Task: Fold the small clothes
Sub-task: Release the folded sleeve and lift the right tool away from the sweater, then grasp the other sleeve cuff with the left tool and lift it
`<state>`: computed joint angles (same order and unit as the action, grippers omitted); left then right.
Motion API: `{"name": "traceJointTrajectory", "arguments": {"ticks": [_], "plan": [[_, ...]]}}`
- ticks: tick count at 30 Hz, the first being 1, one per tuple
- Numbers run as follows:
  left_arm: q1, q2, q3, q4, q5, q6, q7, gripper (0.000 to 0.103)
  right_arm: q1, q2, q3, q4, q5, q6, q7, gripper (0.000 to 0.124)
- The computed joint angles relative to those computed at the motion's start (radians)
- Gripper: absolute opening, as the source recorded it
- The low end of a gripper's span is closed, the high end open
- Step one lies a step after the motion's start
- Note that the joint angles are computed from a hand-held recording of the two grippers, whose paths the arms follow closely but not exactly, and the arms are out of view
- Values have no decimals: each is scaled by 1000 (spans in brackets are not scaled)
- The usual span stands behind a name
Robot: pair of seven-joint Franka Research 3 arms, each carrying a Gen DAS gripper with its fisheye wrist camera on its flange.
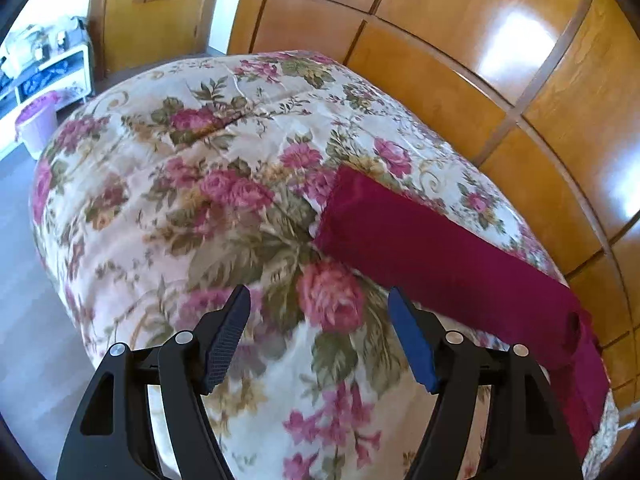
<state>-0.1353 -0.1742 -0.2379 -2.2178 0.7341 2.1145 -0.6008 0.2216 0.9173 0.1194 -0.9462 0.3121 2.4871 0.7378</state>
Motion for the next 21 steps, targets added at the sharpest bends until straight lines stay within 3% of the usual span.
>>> {"name": "traceJointTrajectory", "arguments": {"ticks": [4, 9, 11, 13, 15, 16, 21], "plan": [[27, -5, 31, -29, -17, 74, -2, 70, -5, -1, 7, -2, 8, -2, -8, 101], [51, 14, 39, -21, -15, 91, 19, 70, -10, -7, 13, -18, 20, 9, -21, 101], [59, 29, 45, -7, -13, 95, 53, 58, -12, -7, 15, -19, 25, 8, -25, 101], [66, 47, 55, 7, -12, 116, 97, 28, -15, -8, 18, -22, 31, 11, -30, 101], [67, 71, 56, 39, -13, 89, 140, 13, -15, -8, 19, -23, 34, 13, -33, 101], [68, 74, 57, 44, -2, 93, 145, 0, -16, -9, 20, -24, 37, 14, -34, 101], [62, 81, 47, 89, 106, 153, 141, 0, -18, -15, 22, -37, 44, 23, -44, 101]]}}
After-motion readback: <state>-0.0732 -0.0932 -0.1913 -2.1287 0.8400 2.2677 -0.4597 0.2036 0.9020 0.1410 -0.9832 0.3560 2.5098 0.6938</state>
